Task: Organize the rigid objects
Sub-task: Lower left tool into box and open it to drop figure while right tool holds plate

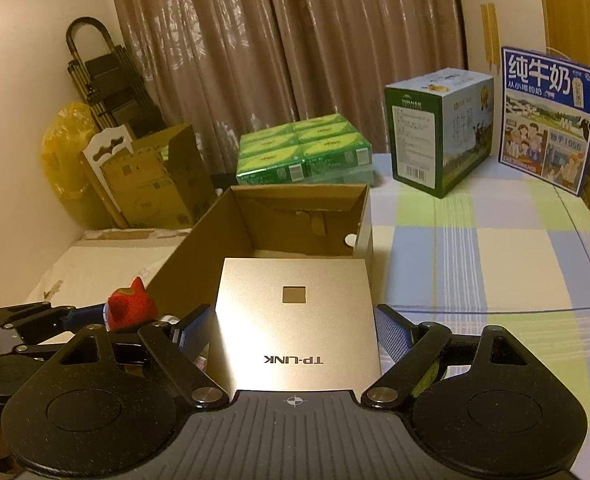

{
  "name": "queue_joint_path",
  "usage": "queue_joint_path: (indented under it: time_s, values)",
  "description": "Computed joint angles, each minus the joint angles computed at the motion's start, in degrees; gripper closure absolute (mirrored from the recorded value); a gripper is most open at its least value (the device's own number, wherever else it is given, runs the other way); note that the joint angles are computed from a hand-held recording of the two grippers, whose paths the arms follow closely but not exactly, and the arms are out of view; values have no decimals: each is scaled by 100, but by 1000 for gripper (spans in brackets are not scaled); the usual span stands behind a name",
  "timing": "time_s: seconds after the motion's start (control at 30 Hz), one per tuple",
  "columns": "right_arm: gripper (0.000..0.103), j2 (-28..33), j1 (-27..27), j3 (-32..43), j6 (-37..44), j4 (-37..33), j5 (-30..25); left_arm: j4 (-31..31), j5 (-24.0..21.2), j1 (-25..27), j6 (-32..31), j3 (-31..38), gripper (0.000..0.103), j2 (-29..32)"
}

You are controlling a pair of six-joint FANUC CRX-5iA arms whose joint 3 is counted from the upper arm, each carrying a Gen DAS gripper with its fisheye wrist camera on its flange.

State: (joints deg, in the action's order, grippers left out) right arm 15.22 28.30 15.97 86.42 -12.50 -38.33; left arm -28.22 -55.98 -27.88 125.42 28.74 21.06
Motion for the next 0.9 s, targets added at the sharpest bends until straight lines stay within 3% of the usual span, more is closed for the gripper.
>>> queue_joint_path:
  time_s: [0.9]
  values:
    - [20,111,52,79,-97,76,-35,377,62,198,-216,-25,63,138]
